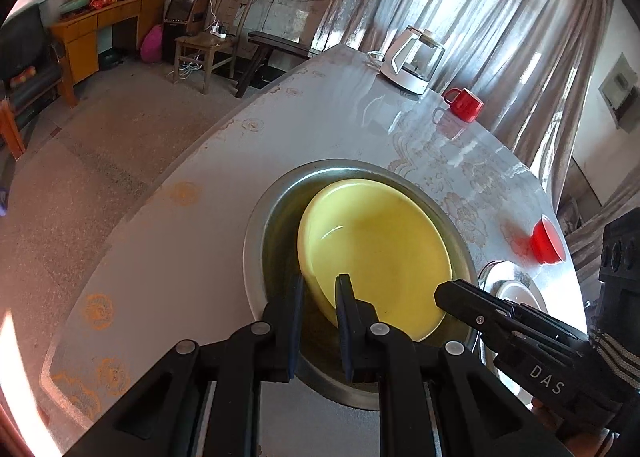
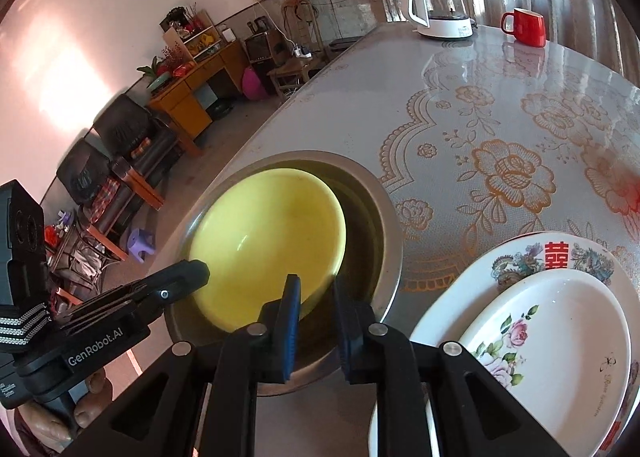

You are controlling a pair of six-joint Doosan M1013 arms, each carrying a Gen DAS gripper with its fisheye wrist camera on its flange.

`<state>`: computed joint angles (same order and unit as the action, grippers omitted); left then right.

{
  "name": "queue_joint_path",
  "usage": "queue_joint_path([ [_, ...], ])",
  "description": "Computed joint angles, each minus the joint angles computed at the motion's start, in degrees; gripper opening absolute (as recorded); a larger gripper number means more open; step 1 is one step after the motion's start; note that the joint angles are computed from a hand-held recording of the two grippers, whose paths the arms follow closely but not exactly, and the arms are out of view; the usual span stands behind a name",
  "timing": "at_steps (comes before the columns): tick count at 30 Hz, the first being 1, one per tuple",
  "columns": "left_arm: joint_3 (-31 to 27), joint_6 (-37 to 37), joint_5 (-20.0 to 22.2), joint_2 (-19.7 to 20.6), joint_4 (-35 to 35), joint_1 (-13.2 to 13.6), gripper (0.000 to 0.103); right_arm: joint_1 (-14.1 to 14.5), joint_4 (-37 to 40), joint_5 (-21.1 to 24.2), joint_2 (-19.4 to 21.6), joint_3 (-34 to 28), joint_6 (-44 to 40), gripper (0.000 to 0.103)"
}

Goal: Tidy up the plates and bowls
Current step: 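Lift the yellow bowl and lower it into the steel basin, then open the right tool and move it to the red plastic bowl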

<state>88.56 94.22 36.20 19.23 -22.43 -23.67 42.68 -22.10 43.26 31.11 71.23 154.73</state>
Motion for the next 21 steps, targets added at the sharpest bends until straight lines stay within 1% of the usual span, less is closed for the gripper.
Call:
queue_joint_path([
  [7,-0.77,2.49,0.82,0.71,-0.91,0.31,0.016,0.05,0.15,2.49,0.81,-1.56,-3.89,0.018],
  [10,-1.11,4.56,1.38,1.02,-2.64,0.67,0.016,-0.15,-0.11,0.38,0.02,-0.49,-3.64,0.018],
  [12,-1.24,5.65,1.61,1.11,-3.54,0.92,0.016,-0.33,-0.45,-0.85,-0.39,0.01,-2.93,0.021],
  [17,-0.55,9.33,-0.02,0.5,-4.61,1.32,0.016,-0.41,-0.98,-4.4,-1.29,1.45,-2.09,0.023],
  [21,-0.81,10.09,0.28,0.82,-4.09,1.65,0.016,-0.08,-3.99,-7.15,-2.4,3.53,1.55,0.025],
])
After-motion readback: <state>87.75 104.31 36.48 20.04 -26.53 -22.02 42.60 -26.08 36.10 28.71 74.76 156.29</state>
